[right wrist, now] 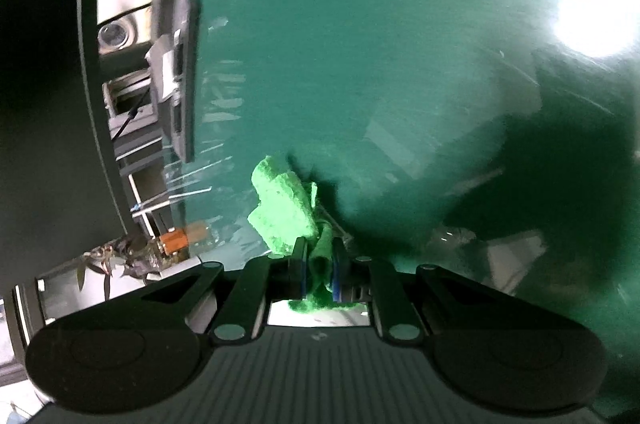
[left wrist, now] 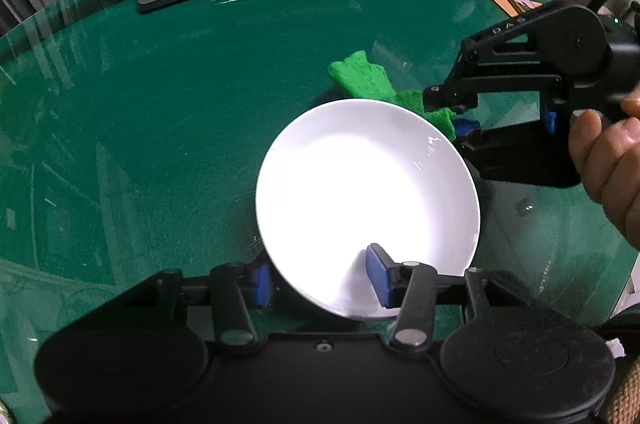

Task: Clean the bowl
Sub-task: 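Drag the cloth across the bowl rim toward the left gripper with the right gripper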

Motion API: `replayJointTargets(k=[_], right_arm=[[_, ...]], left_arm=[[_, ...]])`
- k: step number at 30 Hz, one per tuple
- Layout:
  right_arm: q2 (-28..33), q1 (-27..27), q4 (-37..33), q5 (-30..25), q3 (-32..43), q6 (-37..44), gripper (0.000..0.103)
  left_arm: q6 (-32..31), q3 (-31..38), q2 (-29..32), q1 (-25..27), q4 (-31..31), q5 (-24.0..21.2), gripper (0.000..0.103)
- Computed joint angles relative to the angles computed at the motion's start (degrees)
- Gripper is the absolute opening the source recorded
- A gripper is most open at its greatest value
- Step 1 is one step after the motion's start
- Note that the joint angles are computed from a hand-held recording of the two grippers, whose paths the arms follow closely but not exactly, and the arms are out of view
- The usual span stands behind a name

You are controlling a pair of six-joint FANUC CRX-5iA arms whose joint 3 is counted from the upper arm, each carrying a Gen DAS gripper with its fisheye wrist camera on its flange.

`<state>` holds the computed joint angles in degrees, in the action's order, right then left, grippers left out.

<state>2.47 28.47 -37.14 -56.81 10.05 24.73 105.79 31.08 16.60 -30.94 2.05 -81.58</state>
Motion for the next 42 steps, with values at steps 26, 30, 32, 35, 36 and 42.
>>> replayJointTargets(k=[26,30,32,35,36,42], right_arm=[[-3.2,-0.9,-0.5,-2.1,-2.2,-2.3,0.011],[0.4,-0.6,-1.3,-1.7,1.0,0.1,0.012],[1.8,-0.6,-1.9,-1.8,2.6,1.7,0.012],[1.7,-0.9,-2.1,-2.4,3.0,3.2,0.012],[1.2,-1.1,-2.3,-2.6,2.5,3.1,0.012],[-1.9,-2.4,-2.7,-4.6,-0.7,0.0,0.012]], left_arm=[[-6.6,0.7,0.7,0.9,2.0,-1.0,0.051],[-6.3,1.5,1.2,0.8,1.8,-1.7,0.052],[-6.5,2.0,1.5,0.8,1.8,-1.9,0.052],[-7.5,2.1,1.6,0.9,2.2,-2.0,0.053],[-8.0,2.1,1.7,1.0,2.4,-2.0,0.054],[-10.0,3.0,2.4,0.9,2.6,-2.4,0.057]])
